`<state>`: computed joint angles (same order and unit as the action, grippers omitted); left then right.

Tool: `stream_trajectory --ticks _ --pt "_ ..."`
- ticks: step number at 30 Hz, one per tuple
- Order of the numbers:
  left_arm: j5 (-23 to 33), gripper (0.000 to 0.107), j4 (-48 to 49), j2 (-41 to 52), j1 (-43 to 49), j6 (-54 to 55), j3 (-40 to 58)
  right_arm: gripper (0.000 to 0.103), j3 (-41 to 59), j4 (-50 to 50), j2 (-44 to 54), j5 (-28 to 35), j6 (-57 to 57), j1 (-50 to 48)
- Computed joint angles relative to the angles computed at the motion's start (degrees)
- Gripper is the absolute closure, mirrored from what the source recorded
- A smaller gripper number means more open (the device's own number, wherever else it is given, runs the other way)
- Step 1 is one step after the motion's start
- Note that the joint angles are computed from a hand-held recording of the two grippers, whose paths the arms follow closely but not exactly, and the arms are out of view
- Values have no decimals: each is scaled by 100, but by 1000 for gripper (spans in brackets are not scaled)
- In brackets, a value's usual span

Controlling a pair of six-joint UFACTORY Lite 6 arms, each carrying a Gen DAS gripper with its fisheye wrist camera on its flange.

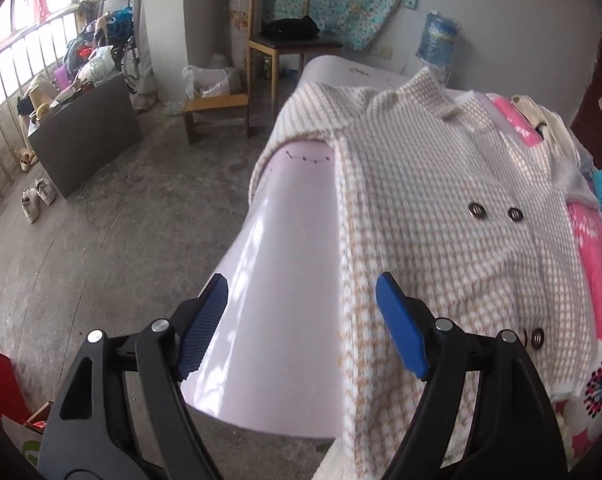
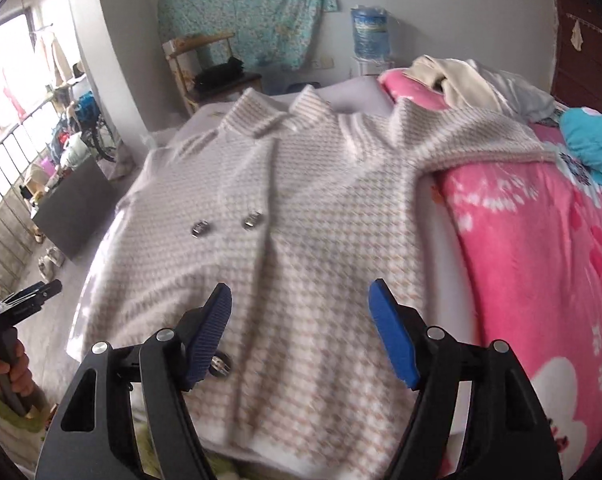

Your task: Fold large clothes

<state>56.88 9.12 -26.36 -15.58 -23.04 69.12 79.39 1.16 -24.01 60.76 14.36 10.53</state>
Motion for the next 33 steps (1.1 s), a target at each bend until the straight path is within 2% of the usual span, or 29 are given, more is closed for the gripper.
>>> stream_trajectory --ticks 3,8,11,15,18,21,25,30,33 --pt "-388 33 -778 668 903 668 629 33 597 230 1180 -403 83 641" --pt "-782 30 -2473 1995 2176 1859 1600 33 1841 -251 2904 -586 371 1532" --pt "-447 30 -4011 3113 2970 2600 2160 34 2409 -291 3739 -575 342 1712" --pt "116 30 -5471 4594 3656 2835 2587 38 2733 10 4438 -390 204 1660" --pt "450 30 -6491 5551 3947 2897 2676 38 2840 67 4671 -271 148 1650" --pt "638 24 -7329 6278 4077 2908 2669 38 3034 -14 4847 -154 62 1670" --pt "896 22 -8353 7249 4082 2954 2904 38 3622 -127 5266 112 7 1626" --pt "1261 19 -8958 8856 4045 2520 4171 38 4288 -32 5719 362 -72 1484" --pt "1387 19 -9019 9934 3940 1913 5414 38 4554 41 5918 428 -103 1429"
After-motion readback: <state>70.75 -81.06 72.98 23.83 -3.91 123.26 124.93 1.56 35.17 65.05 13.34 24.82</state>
